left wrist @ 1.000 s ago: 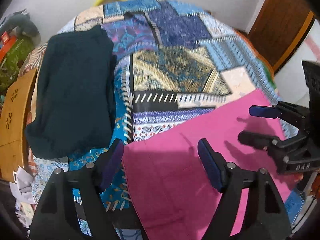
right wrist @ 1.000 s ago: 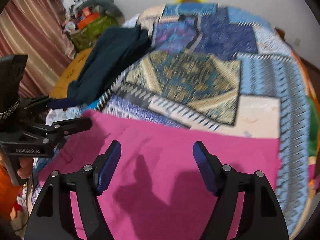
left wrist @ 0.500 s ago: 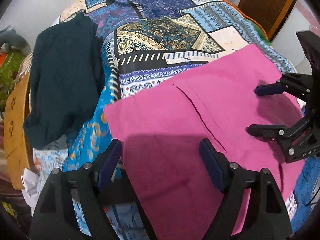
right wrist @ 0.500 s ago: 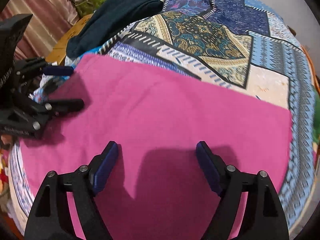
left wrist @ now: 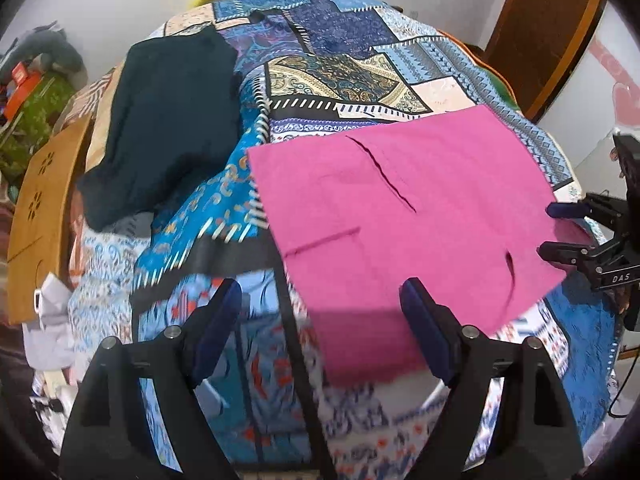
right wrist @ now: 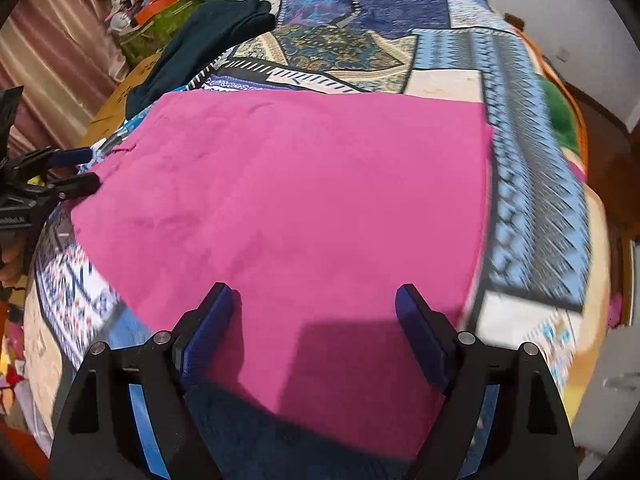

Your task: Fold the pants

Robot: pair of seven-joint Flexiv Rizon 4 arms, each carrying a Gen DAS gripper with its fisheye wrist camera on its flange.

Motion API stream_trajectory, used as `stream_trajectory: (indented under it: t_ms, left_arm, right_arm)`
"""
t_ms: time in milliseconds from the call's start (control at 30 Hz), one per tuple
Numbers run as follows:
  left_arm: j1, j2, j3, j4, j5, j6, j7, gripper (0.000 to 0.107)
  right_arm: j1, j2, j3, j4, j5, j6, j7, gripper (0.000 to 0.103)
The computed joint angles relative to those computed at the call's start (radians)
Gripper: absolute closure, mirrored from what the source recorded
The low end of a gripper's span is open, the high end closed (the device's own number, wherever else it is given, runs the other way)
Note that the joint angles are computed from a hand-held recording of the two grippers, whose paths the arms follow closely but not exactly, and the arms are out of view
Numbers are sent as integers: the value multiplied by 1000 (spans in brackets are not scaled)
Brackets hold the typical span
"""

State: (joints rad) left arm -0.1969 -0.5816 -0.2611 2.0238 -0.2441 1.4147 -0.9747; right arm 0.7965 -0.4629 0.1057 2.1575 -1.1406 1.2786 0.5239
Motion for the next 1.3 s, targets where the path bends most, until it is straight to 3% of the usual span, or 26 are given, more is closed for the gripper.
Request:
stream_trajectory:
  t_ms: [133, 367, 433, 633, 667, 767, 1033, 1200, 1300]
  left_arm:
    - [64, 30, -60, 73, -32, 56, 10, 22]
    - [134, 97, -107, 163, -63, 118, -18, 21]
    - [196, 115, -177, 196, -83, 157, -24, 21]
    - [459, 102, -490, 271, -115, 211, -99, 21]
    - [512, 83, -554, 278, -111, 202, -108, 21]
    - [562, 43, -623, 275, -97, 155, -145, 21]
    - [559, -31, -655, 241, -99, 7, -167, 22]
    - [634, -138, -753, 223, -137, -24, -182, 23]
    - [627, -186, -752, 183, -145, -51, -205, 23]
  right_arm:
    - [28, 19, 35, 6, 40, -97, 3, 21]
    - [35, 56, 73, 3, 108, -179, -54, 21]
    - [45, 80, 66, 1, 75, -214, -29, 21]
    - [48, 84, 58, -61, -96, -291, 73, 21]
    - [44, 71, 57, -76, -121, -289, 89, 21]
    - [33, 22, 58, -119, -149, -273, 95, 21]
    - [41, -66, 50, -158, -76, -214, 30, 21]
    - [50, -64, 17, -140, -124, -152, 100, 21]
    - [35, -68, -9, -127, -211, -75, 193, 21]
